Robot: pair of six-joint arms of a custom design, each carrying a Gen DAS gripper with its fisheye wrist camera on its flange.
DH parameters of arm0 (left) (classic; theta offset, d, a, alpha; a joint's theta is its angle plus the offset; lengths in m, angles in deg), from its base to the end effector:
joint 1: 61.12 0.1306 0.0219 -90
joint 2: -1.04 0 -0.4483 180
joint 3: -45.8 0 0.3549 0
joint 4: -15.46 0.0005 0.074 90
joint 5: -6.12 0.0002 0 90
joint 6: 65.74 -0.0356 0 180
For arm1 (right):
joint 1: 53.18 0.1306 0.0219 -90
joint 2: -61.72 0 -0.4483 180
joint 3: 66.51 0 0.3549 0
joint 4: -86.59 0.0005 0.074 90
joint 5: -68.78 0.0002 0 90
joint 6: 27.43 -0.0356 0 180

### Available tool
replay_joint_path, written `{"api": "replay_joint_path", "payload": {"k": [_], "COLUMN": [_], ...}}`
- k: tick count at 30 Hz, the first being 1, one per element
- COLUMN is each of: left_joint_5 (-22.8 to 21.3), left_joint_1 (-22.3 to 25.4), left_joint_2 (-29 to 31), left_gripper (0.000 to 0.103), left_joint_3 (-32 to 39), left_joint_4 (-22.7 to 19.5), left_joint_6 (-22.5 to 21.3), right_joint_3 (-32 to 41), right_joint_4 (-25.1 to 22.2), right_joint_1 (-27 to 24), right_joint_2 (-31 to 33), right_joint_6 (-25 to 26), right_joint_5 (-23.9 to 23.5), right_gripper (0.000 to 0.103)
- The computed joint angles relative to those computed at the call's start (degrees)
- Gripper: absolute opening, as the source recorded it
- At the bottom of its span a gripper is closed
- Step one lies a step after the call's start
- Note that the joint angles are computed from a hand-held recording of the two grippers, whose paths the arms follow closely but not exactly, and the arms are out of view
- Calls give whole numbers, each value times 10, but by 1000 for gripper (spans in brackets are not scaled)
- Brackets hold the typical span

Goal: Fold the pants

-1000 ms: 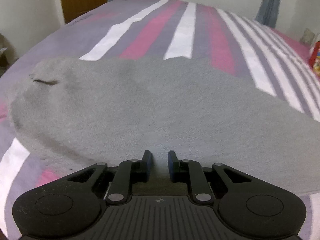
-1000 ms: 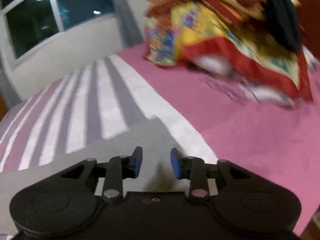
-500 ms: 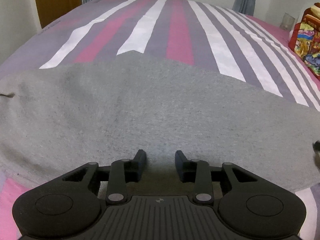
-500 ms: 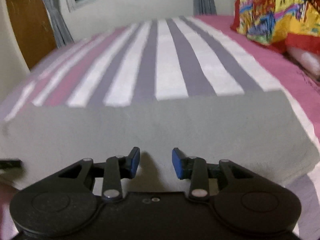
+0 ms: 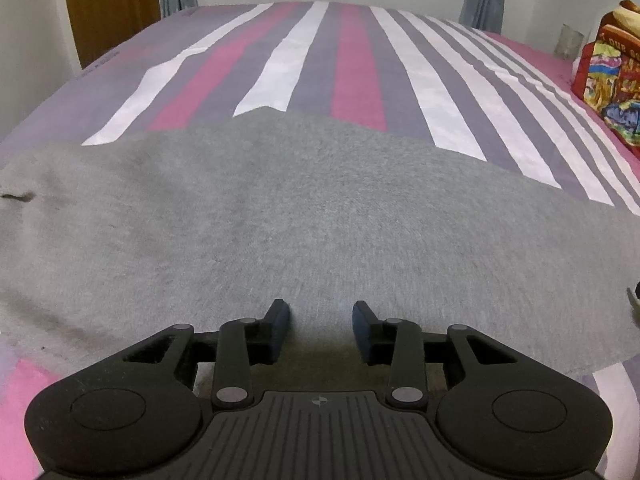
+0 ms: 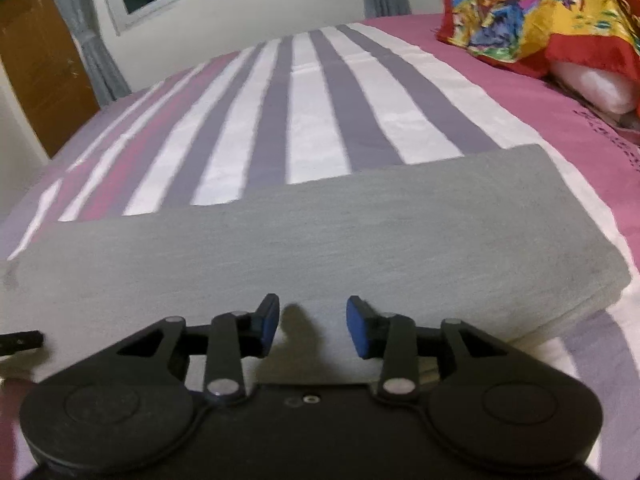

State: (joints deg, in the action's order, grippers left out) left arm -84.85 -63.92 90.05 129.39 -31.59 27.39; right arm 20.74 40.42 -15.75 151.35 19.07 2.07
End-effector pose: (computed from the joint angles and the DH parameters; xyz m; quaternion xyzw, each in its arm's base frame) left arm 0.4336 -0.0211 0.4583 -0.0054 0.9468 -0.0086 0.3217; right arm 0.3615 0.2583 0.4840 0.1198 0.9110 0.0813 0.3862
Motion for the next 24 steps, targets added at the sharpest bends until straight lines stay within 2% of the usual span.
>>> {"api": "replay_joint_path", "payload": {"k": [5,11,12,14,16,21,24], "left_joint_5": [18,11,9,0,-1,10,8], "left_joint_1": [-9,-29,-30,-31,-28,-20,-23], "left_joint_2": [-17,-14,-16,-19,-23,-25,-27], "left_gripper": [38,38,40,51,56,56,56], "left_joint_3": [-5,-9,-16,-25,-32,-32,-31], "left_joint_4": [1,8,15,24,30,24,20], "left_joint_6": [3,0,-2,-8,-7,-5,4], "right_joint_3": [31,83,89,99,103,96,104], "right_joint_4": [21,23,20,8,-16,-8,-26], "right_joint_1": [33,75,78,83,85,86,91], "right_joint_2": [20,66,73,85,95,87,89], "right_joint_6": [9,52,55,57,56,37,38], "right_joint_5": [-10,-20,-22,-24,-25,-22,-11], "right_gripper": [38,38,38,39,39,40,44]}}
